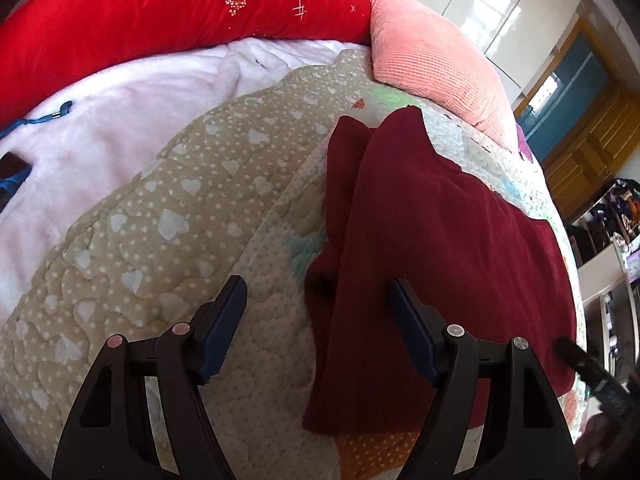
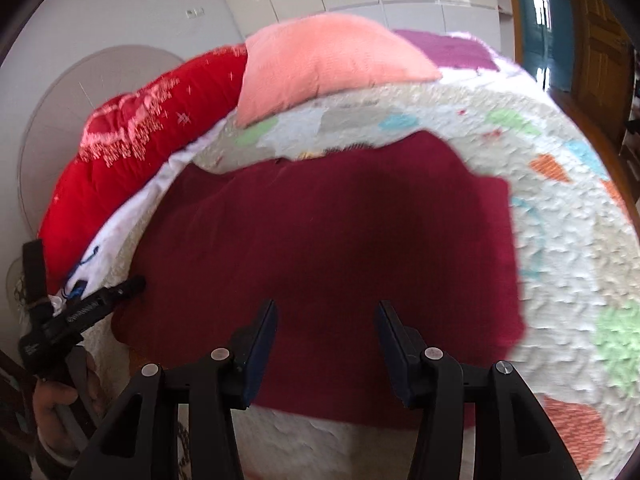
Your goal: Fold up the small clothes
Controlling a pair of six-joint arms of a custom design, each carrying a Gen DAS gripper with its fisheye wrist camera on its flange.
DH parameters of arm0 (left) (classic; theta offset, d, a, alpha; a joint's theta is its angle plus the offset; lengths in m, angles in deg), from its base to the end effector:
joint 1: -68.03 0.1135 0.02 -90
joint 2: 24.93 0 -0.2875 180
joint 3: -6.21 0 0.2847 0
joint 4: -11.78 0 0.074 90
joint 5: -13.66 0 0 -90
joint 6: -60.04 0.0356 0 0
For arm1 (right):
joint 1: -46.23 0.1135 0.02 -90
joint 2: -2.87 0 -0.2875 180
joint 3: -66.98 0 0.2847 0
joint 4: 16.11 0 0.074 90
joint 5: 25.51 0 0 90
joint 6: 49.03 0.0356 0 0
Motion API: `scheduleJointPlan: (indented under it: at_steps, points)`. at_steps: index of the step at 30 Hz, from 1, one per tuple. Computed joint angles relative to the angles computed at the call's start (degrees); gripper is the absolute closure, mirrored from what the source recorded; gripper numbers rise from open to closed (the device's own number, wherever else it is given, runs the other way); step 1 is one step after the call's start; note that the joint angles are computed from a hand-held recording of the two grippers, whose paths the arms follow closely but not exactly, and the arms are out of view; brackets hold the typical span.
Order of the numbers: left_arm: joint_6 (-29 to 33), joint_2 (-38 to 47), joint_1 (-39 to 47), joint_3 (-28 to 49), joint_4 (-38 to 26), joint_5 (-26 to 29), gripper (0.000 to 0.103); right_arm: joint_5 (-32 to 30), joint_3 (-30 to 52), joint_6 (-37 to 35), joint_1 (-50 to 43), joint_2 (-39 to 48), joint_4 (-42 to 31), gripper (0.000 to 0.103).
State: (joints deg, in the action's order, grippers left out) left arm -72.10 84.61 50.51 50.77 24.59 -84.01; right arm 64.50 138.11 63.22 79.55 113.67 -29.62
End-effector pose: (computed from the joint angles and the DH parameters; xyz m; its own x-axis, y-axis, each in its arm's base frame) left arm 0.2909 -0.0869 0.0401 -0.7063 -0.4743 -0.5255 -0.3420 0.8786 -0.3333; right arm 0.3400 0.2235 0.1128 -0.8271 -0.0906 -0.5547 -0.2550 0.9400 0.2268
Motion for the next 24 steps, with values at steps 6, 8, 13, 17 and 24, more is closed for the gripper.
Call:
scheduleJointPlan:
  at_steps: [6,8,13,17,24]
  points:
    - [0.8,1.1,0.6,0.9,0.4,1.2,0.028,3.5,3.7,0.7,2.0,5.5,-0.5,0.047]
    - [0.8,1.7,0.3,0.8,1.2,0.6,0.027,4.4,4.8,0.6,2.5,5.8,-2.0,0.047]
    - [0.9,2.0,0.9,0.3,2.8,1.9,0.027,1.0,6.8,1.3,3.3,5.0,-0.7,0.047]
    - [0.8,2.3,1.1,-0.4,4.3,2.3,0.027,0.7,14.6,-0.7,5.2,9.3,-3.1,0.047]
    - [1.1,1.8,2.0,-0.7,4.0,4.2,0.027,-4.0,35.1,-1.7,6.3,22.2,-8.6,0.049]
